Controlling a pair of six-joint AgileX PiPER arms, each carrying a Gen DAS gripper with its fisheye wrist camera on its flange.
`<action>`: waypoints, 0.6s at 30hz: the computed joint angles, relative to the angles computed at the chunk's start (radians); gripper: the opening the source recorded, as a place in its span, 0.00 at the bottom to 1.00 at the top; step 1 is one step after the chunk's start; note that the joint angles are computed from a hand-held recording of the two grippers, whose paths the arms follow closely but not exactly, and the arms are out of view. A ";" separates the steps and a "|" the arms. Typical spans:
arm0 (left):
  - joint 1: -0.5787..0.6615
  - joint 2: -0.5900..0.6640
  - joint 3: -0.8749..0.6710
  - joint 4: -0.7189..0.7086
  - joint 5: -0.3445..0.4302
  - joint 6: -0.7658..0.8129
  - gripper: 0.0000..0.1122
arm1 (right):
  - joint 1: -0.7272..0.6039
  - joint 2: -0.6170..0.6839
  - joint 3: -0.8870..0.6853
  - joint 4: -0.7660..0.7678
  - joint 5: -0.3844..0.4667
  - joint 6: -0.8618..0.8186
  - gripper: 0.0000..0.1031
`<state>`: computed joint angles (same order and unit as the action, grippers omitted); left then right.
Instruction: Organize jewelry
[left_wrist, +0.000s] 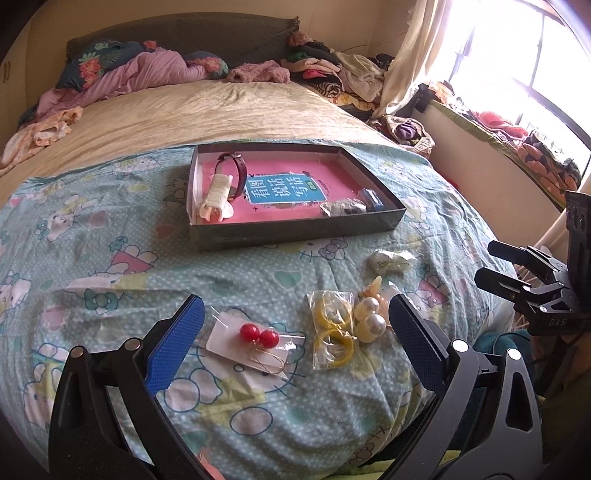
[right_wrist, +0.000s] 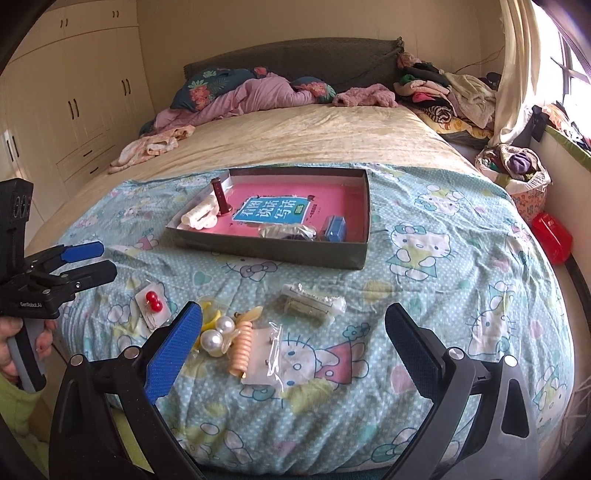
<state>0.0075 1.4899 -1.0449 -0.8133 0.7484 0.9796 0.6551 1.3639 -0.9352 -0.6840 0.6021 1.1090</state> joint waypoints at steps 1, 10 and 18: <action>-0.008 -0.002 0.006 0.007 -0.006 -0.002 0.83 | 0.001 0.000 0.007 0.003 -0.001 0.001 0.96; -0.032 -0.014 0.052 0.026 -0.012 0.001 0.83 | 0.030 0.006 0.055 0.004 0.015 0.023 0.96; -0.056 -0.003 0.093 0.021 -0.009 0.018 0.78 | 0.035 0.042 0.057 0.035 0.017 -0.003 0.96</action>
<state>-0.0484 1.4868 -0.9522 -0.7924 0.7399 0.9980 0.6897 1.4063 -0.8780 -0.6487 0.6194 1.1060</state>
